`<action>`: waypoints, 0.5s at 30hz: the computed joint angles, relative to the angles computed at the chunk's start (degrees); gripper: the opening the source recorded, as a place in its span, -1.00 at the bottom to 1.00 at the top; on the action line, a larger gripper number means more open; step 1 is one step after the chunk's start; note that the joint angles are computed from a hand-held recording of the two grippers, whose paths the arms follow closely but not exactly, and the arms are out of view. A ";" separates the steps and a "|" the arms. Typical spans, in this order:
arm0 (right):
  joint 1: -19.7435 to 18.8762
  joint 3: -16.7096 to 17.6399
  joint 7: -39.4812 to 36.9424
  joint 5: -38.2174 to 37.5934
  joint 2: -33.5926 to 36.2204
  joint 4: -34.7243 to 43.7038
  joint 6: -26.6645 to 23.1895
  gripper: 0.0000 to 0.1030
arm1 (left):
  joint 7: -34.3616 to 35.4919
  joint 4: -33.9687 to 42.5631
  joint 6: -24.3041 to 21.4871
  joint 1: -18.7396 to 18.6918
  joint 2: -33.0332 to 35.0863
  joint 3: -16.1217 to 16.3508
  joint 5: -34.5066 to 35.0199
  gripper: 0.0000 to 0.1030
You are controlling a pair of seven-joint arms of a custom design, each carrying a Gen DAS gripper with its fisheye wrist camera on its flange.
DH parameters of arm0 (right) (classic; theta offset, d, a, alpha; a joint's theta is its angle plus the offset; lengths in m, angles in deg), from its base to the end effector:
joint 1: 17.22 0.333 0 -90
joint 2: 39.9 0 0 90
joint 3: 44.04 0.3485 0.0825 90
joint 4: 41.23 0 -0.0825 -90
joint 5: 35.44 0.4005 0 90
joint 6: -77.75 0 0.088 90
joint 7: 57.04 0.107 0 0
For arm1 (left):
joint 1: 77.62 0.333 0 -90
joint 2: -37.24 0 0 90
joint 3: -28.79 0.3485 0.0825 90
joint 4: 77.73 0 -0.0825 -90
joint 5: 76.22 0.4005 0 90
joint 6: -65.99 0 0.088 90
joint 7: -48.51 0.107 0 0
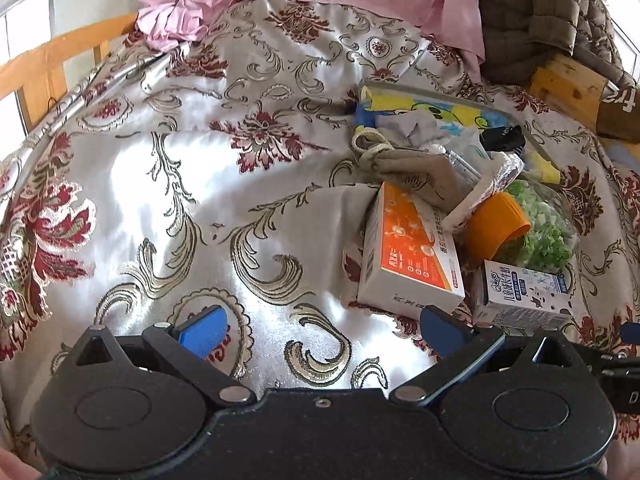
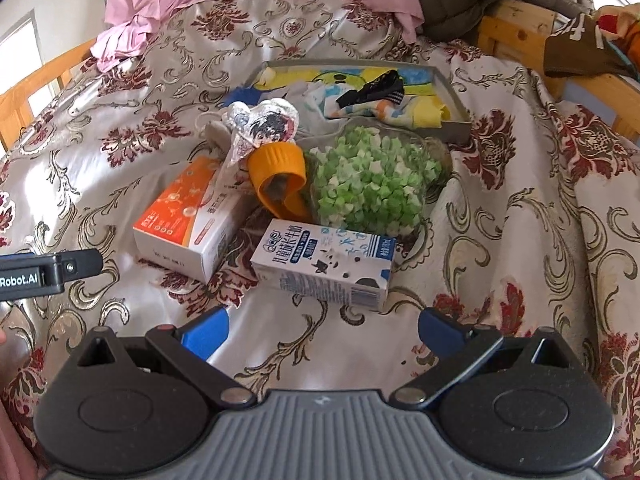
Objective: Organize soft objects
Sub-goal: 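Move both open tools back over the remaining pile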
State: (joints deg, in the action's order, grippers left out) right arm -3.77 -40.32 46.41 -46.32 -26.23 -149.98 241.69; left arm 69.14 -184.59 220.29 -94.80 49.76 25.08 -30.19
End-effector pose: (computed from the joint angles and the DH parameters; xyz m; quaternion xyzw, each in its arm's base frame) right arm 0.6487 0.2075 0.4849 -0.7290 0.5840 -0.2186 0.2824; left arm 0.6224 -0.2595 0.4852 -0.7227 0.5761 -0.2787 0.2609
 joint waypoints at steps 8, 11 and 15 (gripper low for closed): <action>-1.86 2.23 -4.30 5.32 1.05 0.89 1.78 0.99 | -1.68 0.60 3.68 -0.50 0.83 1.05 3.01 0.98; -1.70 1.94 -5.16 5.24 1.99 1.51 4.68 0.99 | -3.40 1.05 5.87 -1.00 1.38 2.08 6.05 0.98; 0.98 -1.66 -2.32 -1.57 3.63 3.11 8.23 0.99 | -5.07 3.00 7.27 -1.21 2.99 3.08 7.69 0.98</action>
